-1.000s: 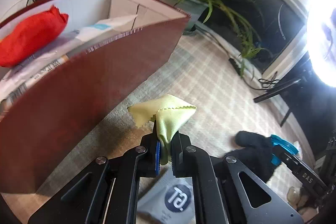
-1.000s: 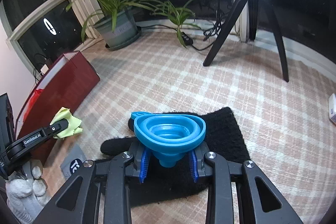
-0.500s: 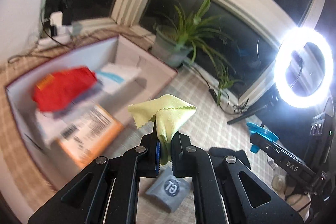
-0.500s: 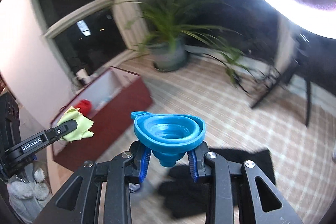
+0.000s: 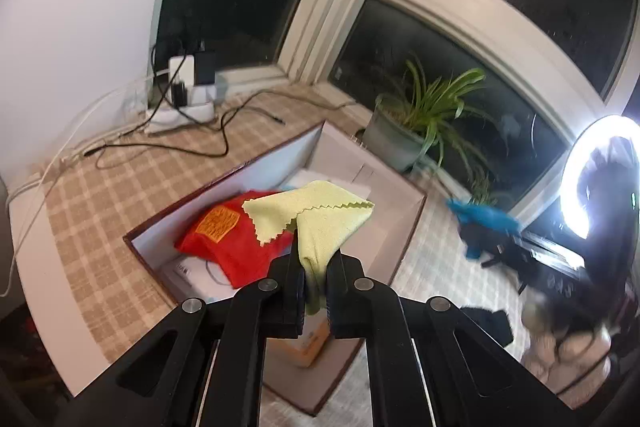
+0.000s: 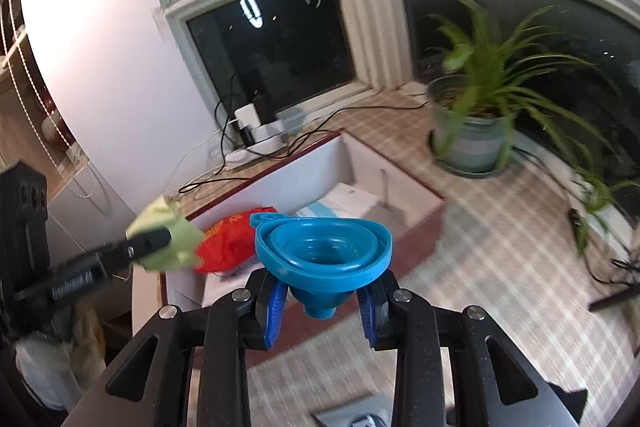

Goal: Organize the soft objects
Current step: 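Carry the cloth with the left gripper while the right gripper carries the funnel over the box, then open both grippers to drop the cloth and funnel into the box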

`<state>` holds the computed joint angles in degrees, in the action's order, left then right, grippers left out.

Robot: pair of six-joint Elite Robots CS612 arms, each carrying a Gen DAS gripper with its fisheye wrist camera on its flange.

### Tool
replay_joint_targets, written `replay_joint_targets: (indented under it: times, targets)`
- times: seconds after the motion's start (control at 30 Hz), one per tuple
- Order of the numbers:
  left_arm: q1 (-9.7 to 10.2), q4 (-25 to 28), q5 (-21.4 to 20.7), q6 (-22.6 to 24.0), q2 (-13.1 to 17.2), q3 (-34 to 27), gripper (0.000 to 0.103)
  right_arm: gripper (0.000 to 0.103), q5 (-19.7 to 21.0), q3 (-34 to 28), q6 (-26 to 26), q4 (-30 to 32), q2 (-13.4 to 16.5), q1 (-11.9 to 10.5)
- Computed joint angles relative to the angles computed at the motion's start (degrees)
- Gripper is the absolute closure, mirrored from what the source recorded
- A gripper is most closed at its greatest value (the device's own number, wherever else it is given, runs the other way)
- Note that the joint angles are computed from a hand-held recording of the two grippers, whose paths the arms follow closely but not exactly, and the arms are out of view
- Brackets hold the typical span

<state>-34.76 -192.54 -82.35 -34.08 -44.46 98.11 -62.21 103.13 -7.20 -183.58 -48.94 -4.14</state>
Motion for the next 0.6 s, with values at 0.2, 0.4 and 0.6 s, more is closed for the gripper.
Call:
replay_joint_targets:
  times: [0.2,0.4,0.6]
  targets:
    - [0.71,3.3,-4.1,0.8,0.5,-0.5,0.097,0.075,-2.4,-5.3,-2.6,7.2,2.3,2.5]
    - [1.01,5.3,-7.5,1.1,1.0,-1.3,0.097,0.074,-3.7,-10.2,-3.6,14.1,4.9,4.1]
    - [1.18,7.3,-9.4,1.1,1.4,-1.8,0.097,0.073,-4.2,-14.5,-2.1,18.8,7.3,4.8]
